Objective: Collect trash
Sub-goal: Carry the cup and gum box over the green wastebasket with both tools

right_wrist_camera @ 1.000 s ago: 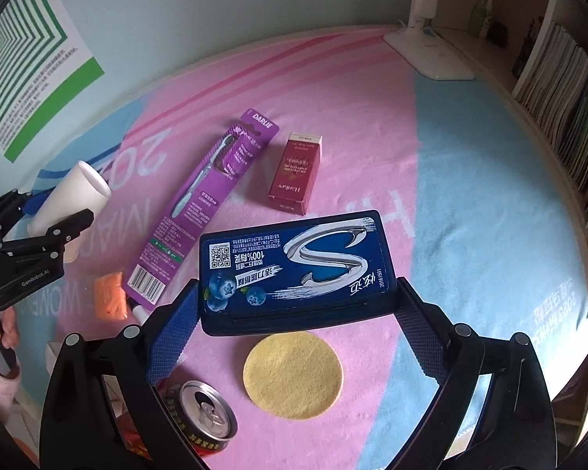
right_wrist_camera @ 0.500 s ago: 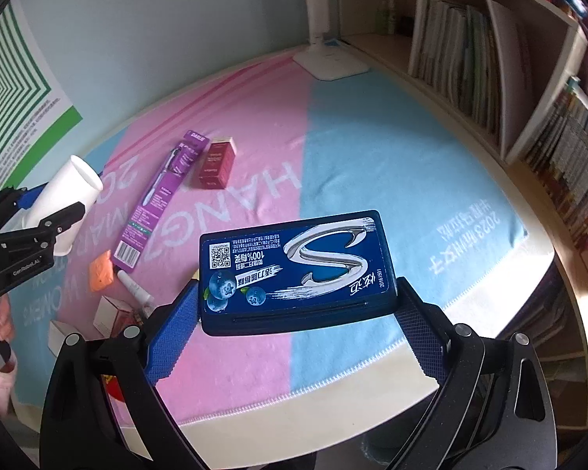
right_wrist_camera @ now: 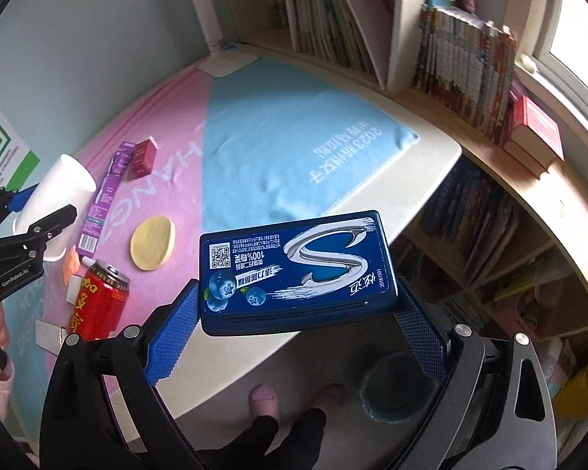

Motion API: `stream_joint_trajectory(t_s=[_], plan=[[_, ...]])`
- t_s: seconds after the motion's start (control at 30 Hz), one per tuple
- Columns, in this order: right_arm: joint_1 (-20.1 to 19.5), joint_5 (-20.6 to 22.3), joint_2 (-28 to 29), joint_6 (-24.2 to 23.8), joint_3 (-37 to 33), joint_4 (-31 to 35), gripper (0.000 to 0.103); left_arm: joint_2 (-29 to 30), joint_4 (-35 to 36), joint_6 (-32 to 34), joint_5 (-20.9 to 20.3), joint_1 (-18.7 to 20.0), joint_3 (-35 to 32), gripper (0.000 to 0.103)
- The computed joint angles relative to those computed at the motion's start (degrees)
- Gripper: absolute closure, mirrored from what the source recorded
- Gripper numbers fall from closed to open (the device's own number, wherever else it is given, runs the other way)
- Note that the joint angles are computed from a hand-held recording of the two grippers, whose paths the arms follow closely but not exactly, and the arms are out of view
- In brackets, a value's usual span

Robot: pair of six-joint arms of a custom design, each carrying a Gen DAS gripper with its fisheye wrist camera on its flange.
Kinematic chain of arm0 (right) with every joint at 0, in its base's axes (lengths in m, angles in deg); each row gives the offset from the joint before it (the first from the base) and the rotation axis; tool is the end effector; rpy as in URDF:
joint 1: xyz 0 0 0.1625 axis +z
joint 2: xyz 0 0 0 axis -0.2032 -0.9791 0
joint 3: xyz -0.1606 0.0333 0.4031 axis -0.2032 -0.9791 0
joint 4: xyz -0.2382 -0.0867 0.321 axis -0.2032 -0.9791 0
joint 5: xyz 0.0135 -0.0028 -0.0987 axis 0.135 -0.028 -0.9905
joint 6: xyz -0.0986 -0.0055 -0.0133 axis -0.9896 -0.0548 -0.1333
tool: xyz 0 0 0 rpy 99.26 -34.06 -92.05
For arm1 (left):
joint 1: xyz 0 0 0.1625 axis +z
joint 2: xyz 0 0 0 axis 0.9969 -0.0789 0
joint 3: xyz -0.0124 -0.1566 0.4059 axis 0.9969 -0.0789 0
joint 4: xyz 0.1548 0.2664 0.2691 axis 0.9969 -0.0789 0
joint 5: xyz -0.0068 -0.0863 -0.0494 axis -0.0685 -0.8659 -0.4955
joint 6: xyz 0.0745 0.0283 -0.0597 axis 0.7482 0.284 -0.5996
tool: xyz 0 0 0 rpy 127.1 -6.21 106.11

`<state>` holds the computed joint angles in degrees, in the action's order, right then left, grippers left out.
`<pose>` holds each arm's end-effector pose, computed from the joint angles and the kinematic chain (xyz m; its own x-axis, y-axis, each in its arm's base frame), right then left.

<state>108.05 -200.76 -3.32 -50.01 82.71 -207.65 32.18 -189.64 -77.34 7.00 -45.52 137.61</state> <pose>0.1435 -0.6105 0.4019 -0.7730 -0.0673 0.6308 -0.3454 0.8787 -0.3295 -0.4443 -0.6503 0.1311 -0.4961 0.3258 -0.8048 0.6338 0.7695 -0.0791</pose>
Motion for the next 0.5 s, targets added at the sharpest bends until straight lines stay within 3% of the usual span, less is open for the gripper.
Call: stream_joint_trajectory(t_s=[0.5], plan=[[-8.9,1.0,-16.5,1.4,10.8,0.2,0.009,12.3,-1.4,7.8,-9.2,-6.1,-8.7,0.041]])
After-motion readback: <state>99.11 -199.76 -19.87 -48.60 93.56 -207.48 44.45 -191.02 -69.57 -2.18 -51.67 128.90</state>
